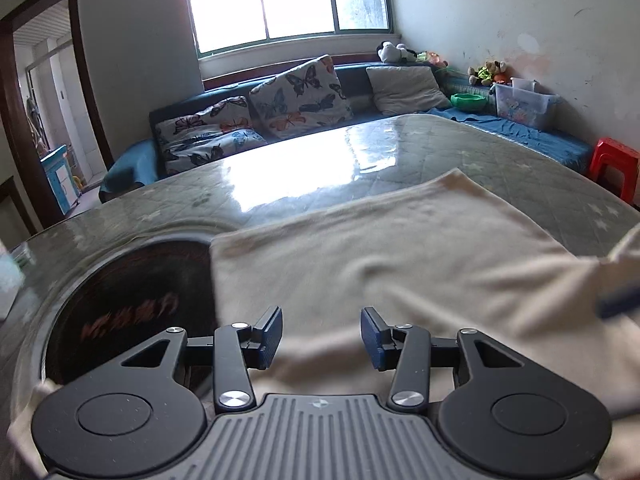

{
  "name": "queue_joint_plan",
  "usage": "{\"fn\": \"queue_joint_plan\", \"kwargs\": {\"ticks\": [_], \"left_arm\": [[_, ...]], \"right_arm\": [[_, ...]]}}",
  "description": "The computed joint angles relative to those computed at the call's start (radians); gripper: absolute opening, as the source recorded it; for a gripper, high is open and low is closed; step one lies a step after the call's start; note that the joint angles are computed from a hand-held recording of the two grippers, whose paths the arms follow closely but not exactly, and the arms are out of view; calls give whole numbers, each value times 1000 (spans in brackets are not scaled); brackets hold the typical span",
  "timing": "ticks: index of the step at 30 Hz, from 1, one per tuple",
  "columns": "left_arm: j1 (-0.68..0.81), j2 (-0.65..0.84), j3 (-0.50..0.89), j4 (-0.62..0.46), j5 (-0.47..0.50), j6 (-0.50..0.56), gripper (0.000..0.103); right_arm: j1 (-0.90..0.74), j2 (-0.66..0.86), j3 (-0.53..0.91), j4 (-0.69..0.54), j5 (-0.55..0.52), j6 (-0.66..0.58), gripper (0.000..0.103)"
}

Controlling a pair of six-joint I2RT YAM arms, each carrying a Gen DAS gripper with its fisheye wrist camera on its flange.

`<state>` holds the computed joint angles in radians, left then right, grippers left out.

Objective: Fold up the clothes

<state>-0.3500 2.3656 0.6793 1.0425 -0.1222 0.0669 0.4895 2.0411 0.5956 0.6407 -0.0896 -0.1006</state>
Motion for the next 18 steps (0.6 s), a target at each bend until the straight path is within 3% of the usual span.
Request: {"fn": "queue_joint_plan", "kwargs": {"ticks": [6, 11, 13, 18], "left_arm": [[-23, 53, -170, 241, -68, 28, 47], [-52, 126, -255, 427, -132, 63, 47], [-63, 141, -271, 463, -164, 73, 51], [-24, 134, -310, 491, -122, 48, 56]], "right_arm": [[-13, 117, 15, 66, 2, 24, 58], [-3, 134, -63, 165, 15, 38, 64], [-2, 123, -101, 192, 15, 51, 65], [-26, 70, -142, 173, -11, 49, 65]]}}
